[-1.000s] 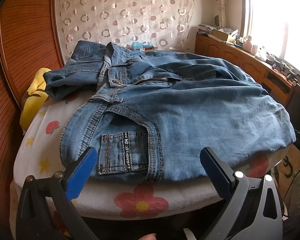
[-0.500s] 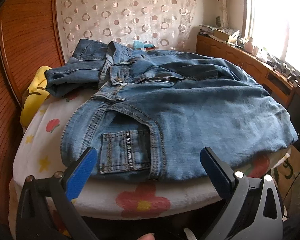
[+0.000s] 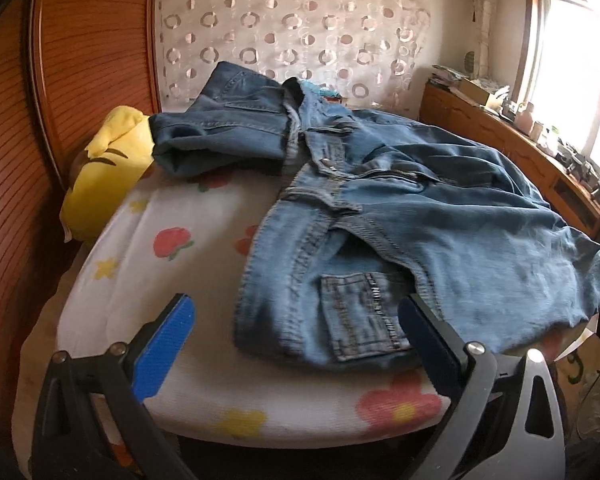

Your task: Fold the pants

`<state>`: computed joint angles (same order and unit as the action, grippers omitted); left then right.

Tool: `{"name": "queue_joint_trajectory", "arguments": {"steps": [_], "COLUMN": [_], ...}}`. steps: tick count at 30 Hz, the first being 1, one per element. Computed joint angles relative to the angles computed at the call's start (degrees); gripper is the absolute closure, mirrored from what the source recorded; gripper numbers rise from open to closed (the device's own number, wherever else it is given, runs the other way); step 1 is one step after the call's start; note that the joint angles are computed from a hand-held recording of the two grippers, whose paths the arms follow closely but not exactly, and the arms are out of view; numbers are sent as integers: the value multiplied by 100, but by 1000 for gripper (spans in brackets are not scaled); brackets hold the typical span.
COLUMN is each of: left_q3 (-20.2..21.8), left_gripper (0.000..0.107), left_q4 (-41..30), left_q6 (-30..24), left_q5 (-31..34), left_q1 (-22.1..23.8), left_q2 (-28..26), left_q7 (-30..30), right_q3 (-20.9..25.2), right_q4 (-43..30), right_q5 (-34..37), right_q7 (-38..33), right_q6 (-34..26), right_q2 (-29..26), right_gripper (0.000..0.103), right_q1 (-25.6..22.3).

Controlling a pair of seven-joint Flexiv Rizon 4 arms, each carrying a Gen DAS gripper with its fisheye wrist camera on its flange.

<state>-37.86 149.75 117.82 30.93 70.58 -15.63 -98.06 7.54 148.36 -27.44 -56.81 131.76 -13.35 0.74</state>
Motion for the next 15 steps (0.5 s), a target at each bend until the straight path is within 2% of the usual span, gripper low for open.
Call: {"name": "queue_joint_trajectory", "arguments": {"steps": [6, 8, 9, 11, 15], "left_q3": [12, 55, 5, 182, 240], "left_gripper": [25, 35, 36, 41, 49], "left_q4": [-46, -31, -24, 5, -14], "left_q6": [-79, -101, -112, 46, 14], "left_q5": [-75, -123, -110, -121, -109], "left_q1": [204, 217, 284, 133, 10], "left_q2": [-323, -414, -484, -525, -478], "left_q7": [113, 201, 245, 354, 394], "right_q3": [21, 27, 30, 34, 42], "right_q4": [-109, -128, -136, -184, -252], "right_q5": [488, 632, 683, 729, 774], "right_q7": [-374, -472, -501, -522, -570], "right_q6": [-242, -297, -320, -405, -520], "right_q2": [125, 173, 195, 233, 290], "right_gripper": [90, 90, 90, 90, 91], "right_q1": [348, 422, 445, 469, 487]}}
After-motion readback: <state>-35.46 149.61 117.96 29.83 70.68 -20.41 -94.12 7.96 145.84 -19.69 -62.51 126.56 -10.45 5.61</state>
